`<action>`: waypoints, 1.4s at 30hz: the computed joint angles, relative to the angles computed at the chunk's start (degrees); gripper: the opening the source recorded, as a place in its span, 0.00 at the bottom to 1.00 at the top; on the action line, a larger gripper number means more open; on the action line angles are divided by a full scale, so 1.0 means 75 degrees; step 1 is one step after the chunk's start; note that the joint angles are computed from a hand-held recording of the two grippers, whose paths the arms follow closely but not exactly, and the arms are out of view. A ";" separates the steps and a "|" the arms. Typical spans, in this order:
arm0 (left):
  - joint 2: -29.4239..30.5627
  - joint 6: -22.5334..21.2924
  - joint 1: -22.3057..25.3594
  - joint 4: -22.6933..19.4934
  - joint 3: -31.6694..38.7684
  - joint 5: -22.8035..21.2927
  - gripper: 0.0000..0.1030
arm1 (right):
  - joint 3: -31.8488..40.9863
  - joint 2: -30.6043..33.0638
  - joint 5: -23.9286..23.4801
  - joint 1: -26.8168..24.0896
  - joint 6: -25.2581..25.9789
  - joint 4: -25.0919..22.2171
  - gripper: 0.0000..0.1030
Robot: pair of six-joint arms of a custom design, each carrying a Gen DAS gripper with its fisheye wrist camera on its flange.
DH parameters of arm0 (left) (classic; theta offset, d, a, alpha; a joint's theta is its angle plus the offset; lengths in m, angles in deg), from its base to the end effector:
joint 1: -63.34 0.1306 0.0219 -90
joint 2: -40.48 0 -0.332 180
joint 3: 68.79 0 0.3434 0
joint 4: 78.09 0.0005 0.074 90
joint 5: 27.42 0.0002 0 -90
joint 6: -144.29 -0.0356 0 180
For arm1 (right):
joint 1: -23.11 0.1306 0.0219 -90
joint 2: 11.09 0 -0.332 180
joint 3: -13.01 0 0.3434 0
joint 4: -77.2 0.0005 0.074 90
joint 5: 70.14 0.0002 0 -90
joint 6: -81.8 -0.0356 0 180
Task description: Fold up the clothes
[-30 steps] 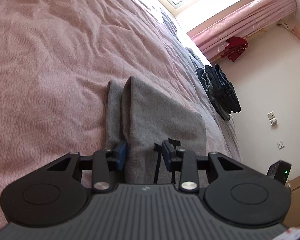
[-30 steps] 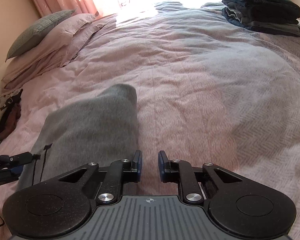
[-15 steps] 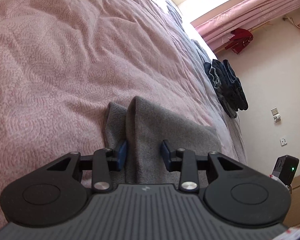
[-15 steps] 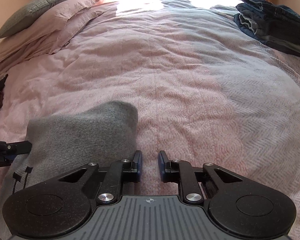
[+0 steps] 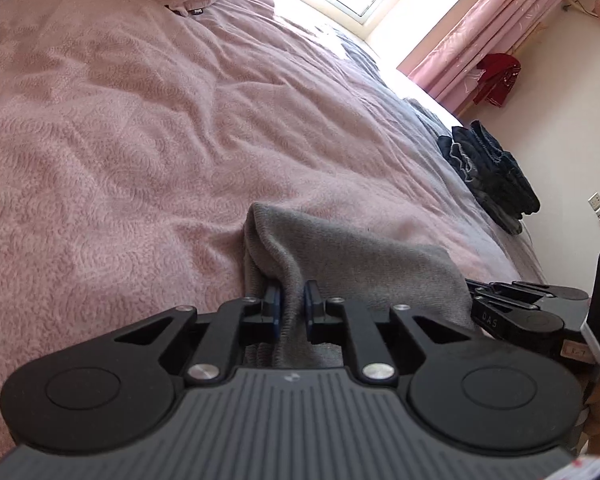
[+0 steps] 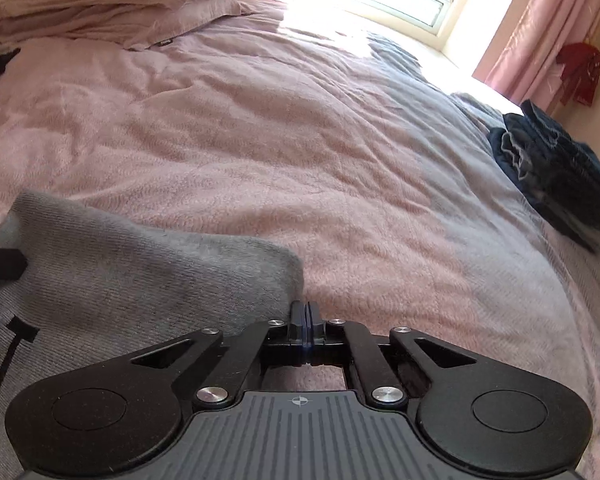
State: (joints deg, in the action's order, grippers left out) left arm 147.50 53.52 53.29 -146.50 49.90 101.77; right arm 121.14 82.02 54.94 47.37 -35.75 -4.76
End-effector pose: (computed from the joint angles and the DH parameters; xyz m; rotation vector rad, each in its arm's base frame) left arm 0.4991 -0.1118 0.4325 0.4937 2.4313 -0.9349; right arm 0.3840 0.1501 0.4561 0.2310 2.4738 -0.4839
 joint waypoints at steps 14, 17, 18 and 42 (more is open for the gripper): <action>-0.0623 -0.0775 -0.0561 0.0105 0.0451 -0.1594 0.10 | -0.2812 -0.2775 -0.2975 -0.1017 -0.0661 0.3789 0.10; -0.0455 -0.0908 -0.0956 0.0287 0.0508 -0.1775 0.11 | -0.2730 -0.2725 -0.3144 -0.1016 -0.0529 0.3997 0.10; -0.0302 -0.0934 -0.1074 0.0227 0.0577 -0.1978 0.13 | -0.2666 -0.2659 -0.3093 -0.0957 -0.0507 0.3944 0.10; -0.3267 -0.0039 -0.0954 0.0344 -0.2547 -0.3034 0.10 | -0.3572 -0.3809 -0.1232 0.1705 -0.1508 0.2200 0.13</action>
State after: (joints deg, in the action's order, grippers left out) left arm 123.00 53.22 46.14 -143.92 30.80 79.01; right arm 94.35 53.46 45.70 60.15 -47.06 11.74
